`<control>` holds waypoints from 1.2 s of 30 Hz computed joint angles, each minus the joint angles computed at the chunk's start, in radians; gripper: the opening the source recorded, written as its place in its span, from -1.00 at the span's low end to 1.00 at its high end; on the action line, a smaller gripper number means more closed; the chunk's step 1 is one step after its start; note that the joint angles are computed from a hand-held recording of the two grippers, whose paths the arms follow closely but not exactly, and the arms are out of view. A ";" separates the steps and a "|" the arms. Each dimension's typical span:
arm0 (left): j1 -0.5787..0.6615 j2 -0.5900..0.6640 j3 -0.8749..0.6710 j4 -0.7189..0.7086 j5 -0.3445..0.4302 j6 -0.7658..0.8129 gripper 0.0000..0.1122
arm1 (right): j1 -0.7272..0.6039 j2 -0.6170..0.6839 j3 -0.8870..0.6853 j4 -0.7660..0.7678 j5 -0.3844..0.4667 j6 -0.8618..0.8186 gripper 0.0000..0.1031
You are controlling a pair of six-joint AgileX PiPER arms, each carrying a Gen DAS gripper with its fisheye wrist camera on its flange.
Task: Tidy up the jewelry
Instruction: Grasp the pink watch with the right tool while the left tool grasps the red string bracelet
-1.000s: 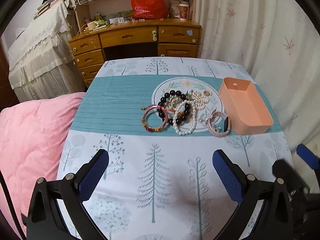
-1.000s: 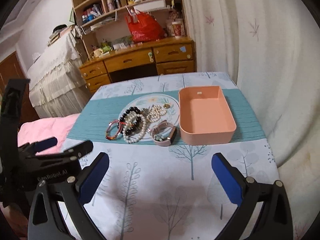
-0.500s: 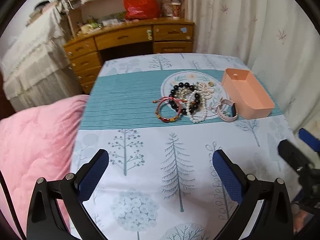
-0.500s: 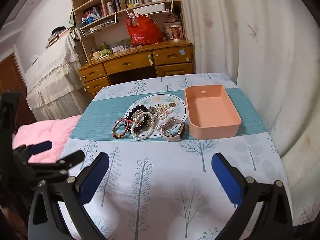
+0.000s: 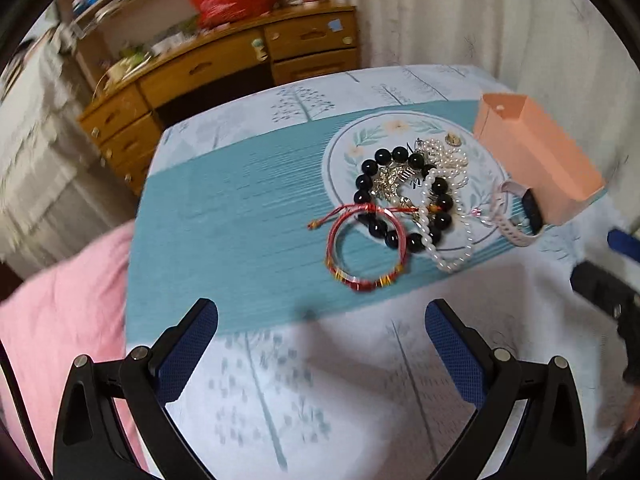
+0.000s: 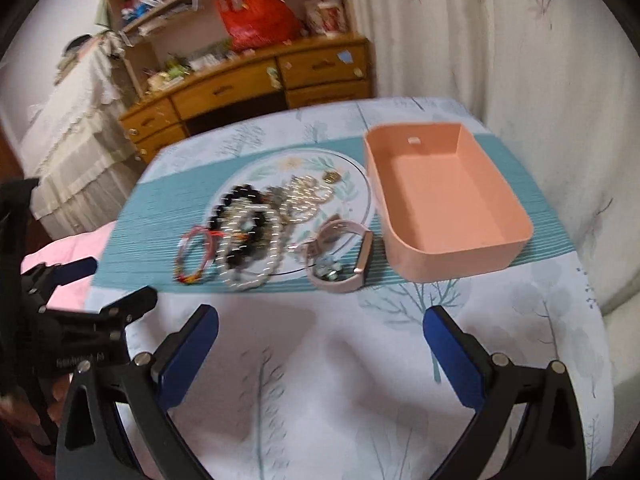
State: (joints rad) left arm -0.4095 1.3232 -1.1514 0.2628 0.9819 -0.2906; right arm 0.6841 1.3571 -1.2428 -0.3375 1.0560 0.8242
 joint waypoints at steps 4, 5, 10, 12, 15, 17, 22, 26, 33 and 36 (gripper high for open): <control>0.007 0.068 0.014 0.003 -0.086 0.028 0.82 | -0.051 0.106 -0.035 -0.006 -0.019 -0.006 0.95; 0.006 0.081 0.020 0.019 -0.112 0.016 0.82 | -0.064 0.131 -0.046 -0.001 -0.021 -0.014 0.95; 0.018 0.127 0.039 0.060 -0.207 0.004 0.79 | -0.124 0.228 -0.089 0.054 -0.019 -0.053 0.81; 0.030 0.138 0.043 0.048 -0.234 0.022 0.76 | -0.134 0.259 -0.104 0.056 -0.018 -0.067 0.73; 0.042 0.147 0.049 0.027 -0.265 0.032 0.65 | -0.105 0.290 -0.126 -0.022 0.006 -0.026 0.49; 0.054 0.146 0.048 -0.027 -0.275 0.073 0.44 | -0.091 0.302 -0.136 -0.053 0.016 -0.021 0.29; 0.042 0.128 0.053 -0.096 -0.266 0.106 -0.02 | -0.108 0.271 -0.118 -0.011 -0.013 -0.071 -0.10; 0.015 0.090 0.066 -0.053 -0.221 0.042 -0.02 | -0.101 0.214 -0.077 0.024 -0.046 -0.096 -0.11; -0.055 -0.049 0.050 0.057 -0.112 -0.100 -0.02 | -0.050 0.071 -0.057 0.037 -0.066 -0.154 -0.11; -0.095 -0.111 0.017 0.059 -0.062 -0.127 -0.02 | -0.077 0.004 -0.056 0.076 -0.085 -0.210 -0.10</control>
State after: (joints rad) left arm -0.5042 1.2123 -1.1343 0.3218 0.9196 -0.4179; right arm 0.6072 1.3614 -1.2991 -0.2615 0.9707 0.6147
